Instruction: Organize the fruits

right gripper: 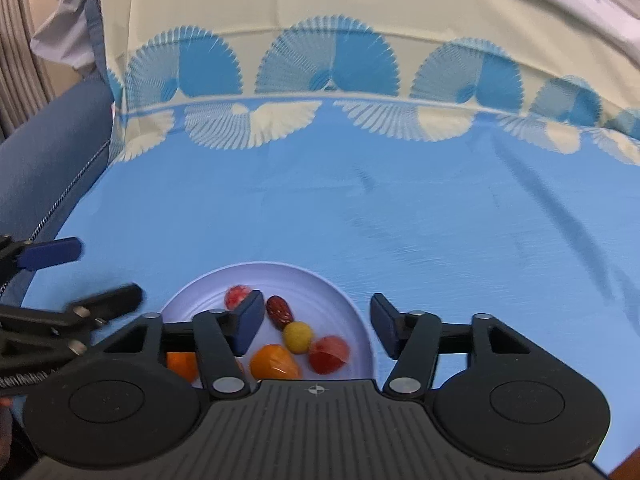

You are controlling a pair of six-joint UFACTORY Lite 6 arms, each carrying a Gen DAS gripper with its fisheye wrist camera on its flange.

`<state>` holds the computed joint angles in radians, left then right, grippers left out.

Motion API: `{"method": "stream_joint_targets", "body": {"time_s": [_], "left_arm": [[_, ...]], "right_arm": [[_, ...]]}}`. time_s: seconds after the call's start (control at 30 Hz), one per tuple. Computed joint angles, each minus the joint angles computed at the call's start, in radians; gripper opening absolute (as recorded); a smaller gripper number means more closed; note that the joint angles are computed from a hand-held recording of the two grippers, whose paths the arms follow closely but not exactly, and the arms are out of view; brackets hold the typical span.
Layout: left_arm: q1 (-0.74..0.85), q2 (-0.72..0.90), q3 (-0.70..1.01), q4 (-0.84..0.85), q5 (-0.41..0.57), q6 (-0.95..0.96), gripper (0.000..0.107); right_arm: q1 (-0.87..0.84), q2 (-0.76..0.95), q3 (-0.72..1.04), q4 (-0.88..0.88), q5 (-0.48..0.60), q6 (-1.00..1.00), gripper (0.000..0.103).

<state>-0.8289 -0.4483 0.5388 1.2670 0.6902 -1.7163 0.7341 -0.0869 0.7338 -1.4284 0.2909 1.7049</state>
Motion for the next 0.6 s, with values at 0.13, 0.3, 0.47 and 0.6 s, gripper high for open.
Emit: {"method": "stream_joint_targets", "body": {"time_s": [0.13,0.3,0.47,0.6], "left_arm": [[-0.201,-0.048,-0.008,-0.075,0.187,-0.045,0.086],[-0.43,-0.047,0.029,-0.223,0.365,-0.169,0.087],[-0.52,0.074,0.091,-0.343,0.415,-0.254,0.102],[-0.483,0.136,0.068,-0.362,0.332,-0.25,0.103]], "right_arm": [[0.017,-0.164,-0.105,0.089,0.066,-0.074,0.09],[0.055,-0.393,-0.221,0.428,0.153,-0.343,0.101],[0.151,-0.539,-0.304,0.492,0.264,-0.388,0.102],[0.144,-0.467,-0.301,0.438,0.25,-0.369,0.102]]}}
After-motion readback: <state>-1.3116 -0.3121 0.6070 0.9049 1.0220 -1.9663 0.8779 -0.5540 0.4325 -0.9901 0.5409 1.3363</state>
